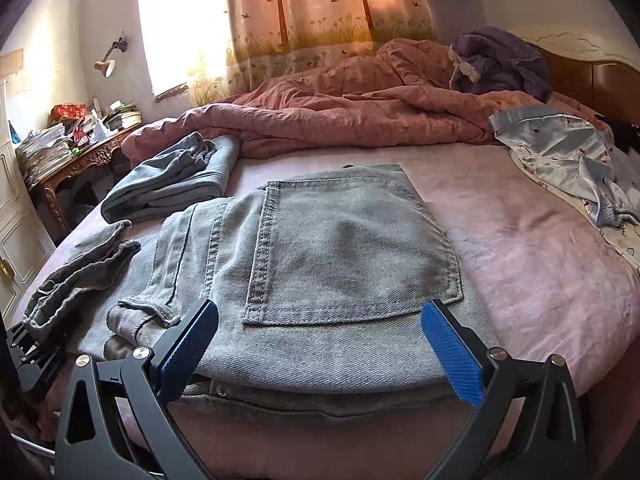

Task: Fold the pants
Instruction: 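Lower the frayed leg end onto the jeans and open the left tool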

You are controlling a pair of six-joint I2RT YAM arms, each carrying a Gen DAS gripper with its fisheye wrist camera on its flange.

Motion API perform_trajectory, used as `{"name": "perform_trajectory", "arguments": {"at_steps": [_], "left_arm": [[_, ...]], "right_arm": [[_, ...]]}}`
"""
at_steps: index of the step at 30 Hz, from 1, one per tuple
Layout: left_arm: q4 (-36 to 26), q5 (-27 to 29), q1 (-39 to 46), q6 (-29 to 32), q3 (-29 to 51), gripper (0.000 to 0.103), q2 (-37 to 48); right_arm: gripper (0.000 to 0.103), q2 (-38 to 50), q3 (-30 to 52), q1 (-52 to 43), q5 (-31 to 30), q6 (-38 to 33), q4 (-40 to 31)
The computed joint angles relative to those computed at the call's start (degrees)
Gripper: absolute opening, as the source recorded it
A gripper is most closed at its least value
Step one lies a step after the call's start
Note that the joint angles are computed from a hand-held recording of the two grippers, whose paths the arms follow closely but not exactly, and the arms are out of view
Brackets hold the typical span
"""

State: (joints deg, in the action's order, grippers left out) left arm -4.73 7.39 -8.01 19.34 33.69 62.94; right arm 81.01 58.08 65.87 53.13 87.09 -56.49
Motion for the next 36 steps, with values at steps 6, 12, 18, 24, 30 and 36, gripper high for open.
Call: {"name": "perform_trajectory", "arguments": {"at_steps": [6,12,18,24,30,36], "left_arm": [[0.6,-19.0,-11.0,0.1,3.6,0.066,2.8],[-9.6,-29.0,-16.1,6.9,12.9,0.065,10.6],[-33.2,-19.6,-14.7,8.0,30.9,0.065,15.8],[-34.8,-23.9,-17.8,6.0,41.7,0.064,22.8],[-35.9,-30.5,-18.7,6.5,50.9,0.057,37.9],[-39.1,-25.5,-15.3,1.7,59.4,0.030,45.5]], "right_arm": [[0.102,0.1,-0.1,0.0,0.1,0.3,0.2],[0.102,-0.5,-0.9,-0.1,-0.5,-0.2,1.6],[0.102,-3.3,-4.0,-0.6,-1.4,-1.1,5.6],[0.102,-3.8,-4.9,-1.3,-2.4,-2.2,7.4],[0.102,-2.5,-3.4,-0.4,-1.3,-2.4,6.0],[0.102,-4.7,-6.0,-2.1,-3.5,-4.1,9.9]]}}
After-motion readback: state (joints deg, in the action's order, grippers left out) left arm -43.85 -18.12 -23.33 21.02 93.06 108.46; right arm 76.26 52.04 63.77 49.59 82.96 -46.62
